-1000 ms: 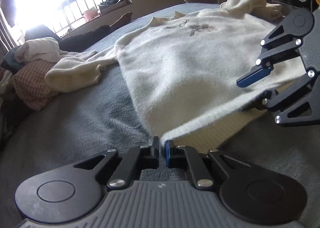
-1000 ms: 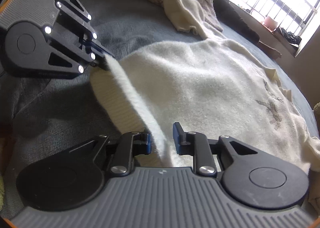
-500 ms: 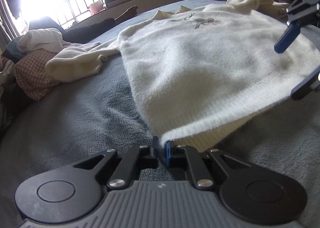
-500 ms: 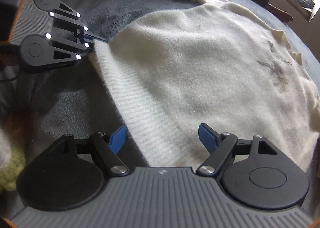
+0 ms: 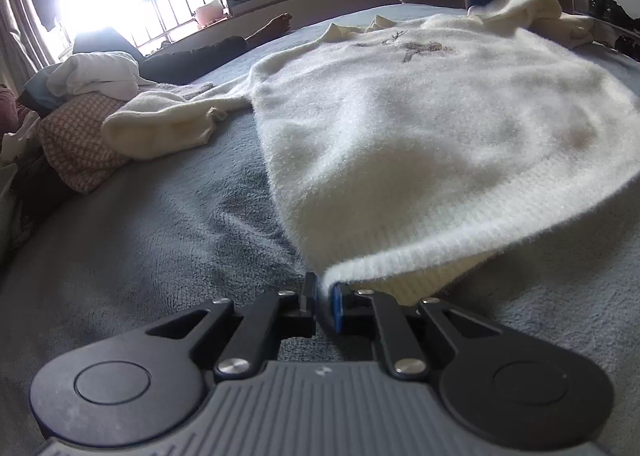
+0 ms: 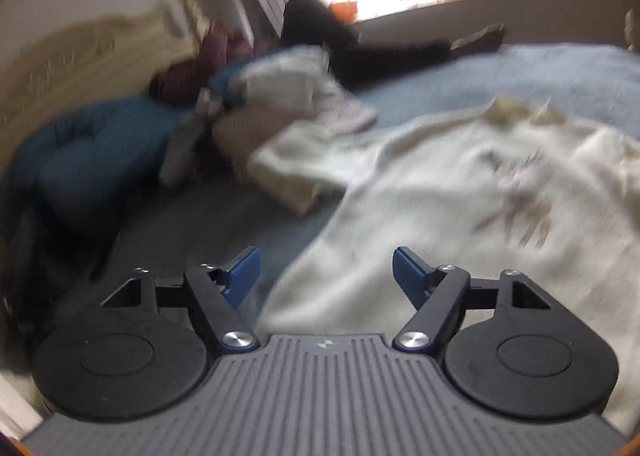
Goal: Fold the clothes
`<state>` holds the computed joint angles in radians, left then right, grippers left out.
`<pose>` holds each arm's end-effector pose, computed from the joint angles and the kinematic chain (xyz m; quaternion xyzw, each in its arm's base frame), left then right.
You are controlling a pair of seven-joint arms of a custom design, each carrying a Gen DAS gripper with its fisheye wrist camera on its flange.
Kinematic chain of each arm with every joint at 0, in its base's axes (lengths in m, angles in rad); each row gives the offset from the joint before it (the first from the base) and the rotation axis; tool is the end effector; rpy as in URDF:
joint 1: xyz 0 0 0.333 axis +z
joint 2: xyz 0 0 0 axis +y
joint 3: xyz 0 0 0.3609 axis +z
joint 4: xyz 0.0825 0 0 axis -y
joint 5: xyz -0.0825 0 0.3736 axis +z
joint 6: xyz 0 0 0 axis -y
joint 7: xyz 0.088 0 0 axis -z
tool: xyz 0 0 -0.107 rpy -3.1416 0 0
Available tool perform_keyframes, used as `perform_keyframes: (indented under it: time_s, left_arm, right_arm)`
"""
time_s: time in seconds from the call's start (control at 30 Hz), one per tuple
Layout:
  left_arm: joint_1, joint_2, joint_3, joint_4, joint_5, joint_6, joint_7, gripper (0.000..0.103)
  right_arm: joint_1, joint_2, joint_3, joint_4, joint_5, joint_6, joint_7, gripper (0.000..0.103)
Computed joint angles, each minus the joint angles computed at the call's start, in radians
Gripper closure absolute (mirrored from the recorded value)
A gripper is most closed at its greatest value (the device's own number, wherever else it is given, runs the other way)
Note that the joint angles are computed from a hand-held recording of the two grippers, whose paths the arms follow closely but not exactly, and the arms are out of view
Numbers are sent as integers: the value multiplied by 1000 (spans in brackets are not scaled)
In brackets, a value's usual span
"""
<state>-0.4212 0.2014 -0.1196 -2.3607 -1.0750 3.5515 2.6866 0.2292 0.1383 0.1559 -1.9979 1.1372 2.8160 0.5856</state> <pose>0.4943 -0.1675 0.3801 -0.4830 0.7760 -0.2380 0.3285 0.5849 0.1842 0.4966 -0.7436 0.5038 -0.0861 0.4311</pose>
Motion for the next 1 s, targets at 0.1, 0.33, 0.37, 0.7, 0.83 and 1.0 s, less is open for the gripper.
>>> perform_keyframes:
  time_s: [0.1, 0.33, 0.37, 0.7, 0.83, 1.0]
  left_arm:
    - [14, 0, -12, -15, 42, 16, -36, 94]
    - [29, -9, -19, -40, 115, 24, -85, 94]
    - [30, -9, -19, -43, 123, 26, -89, 94]
    - [29, -4, -16, -51, 147, 40, -114, 94]
    - [17, -4, -10, -43, 118, 40, -97, 94]
    - [19, -10, -15, -44, 114, 38, -85, 94]
  right_arm:
    - [73, 77, -28, -35, -379, 21, 233, 56]
    - [40, 86, 20, -80, -533, 108, 354, 103]
    - [30, 82, 28, -83, -543, 135, 361, 103]
    - [-32, 132, 87, -29, -560, 27, 383, 57]
    - [-17, 126, 94, -72, -672, 131, 435, 98]
    - [-90, 97, 169, -79, -606, 163, 389, 99]
